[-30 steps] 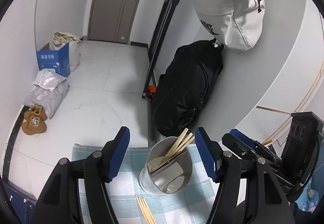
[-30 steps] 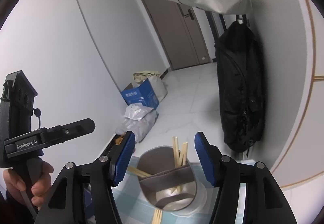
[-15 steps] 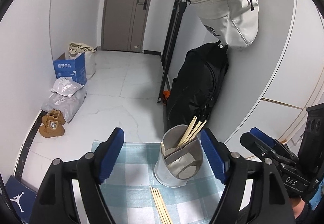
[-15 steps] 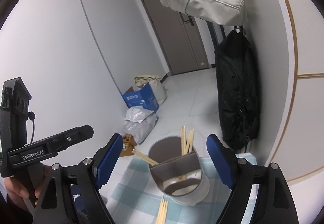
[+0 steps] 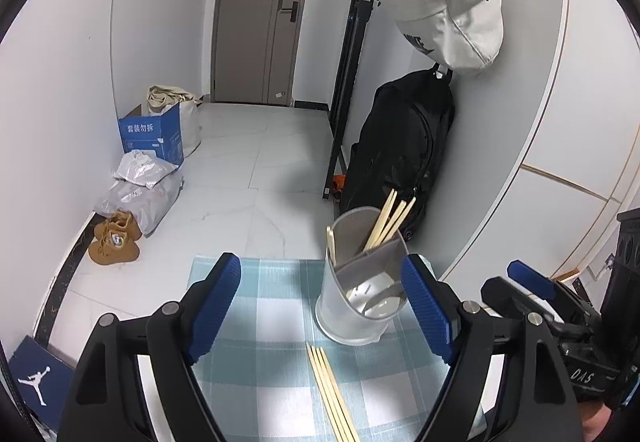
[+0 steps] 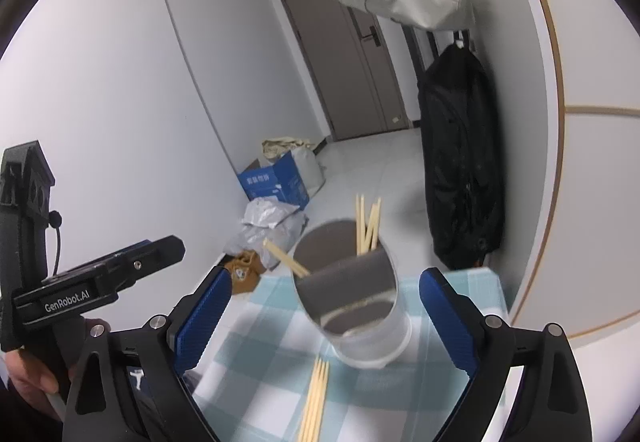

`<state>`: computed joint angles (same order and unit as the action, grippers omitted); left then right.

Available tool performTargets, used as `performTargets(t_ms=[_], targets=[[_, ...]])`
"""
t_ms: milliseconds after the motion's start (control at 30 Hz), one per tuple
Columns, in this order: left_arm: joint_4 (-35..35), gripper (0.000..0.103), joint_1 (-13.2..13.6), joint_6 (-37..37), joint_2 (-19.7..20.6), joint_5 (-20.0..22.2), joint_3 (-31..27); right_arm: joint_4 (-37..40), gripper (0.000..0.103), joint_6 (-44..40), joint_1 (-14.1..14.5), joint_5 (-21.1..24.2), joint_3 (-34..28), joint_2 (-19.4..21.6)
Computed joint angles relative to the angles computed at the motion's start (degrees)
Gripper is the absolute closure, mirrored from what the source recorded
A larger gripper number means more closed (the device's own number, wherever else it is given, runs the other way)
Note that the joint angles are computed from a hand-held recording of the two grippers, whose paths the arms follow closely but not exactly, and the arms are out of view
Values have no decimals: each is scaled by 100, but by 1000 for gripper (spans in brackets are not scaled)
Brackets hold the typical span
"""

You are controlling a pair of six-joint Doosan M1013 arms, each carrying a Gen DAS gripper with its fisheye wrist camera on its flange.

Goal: Organize utensils
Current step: 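Withdraw both open tools from the holder and lower them toward the chopstick pile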

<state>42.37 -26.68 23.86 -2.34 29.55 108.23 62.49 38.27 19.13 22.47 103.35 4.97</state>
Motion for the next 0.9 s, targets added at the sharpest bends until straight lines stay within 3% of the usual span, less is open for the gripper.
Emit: performTargets(t_ms=[233,467,567,667,900], targets=[[575,24,-105,-705,41,153,212,-319,7,317,56,-108,231,-14],[663,24,-90,-1151,128,237,421,-992,8,933,103,-48,300,79],[702,24,-60,-1431,158,206,564,-1260,18,1196,132,69,320,148],[146,24,46,-989,247,175,581,-1828,29,1656,183,290,244,290],[-713,24,381,-764,272,82,613,-3108,57,2764,349,862,15,647]])
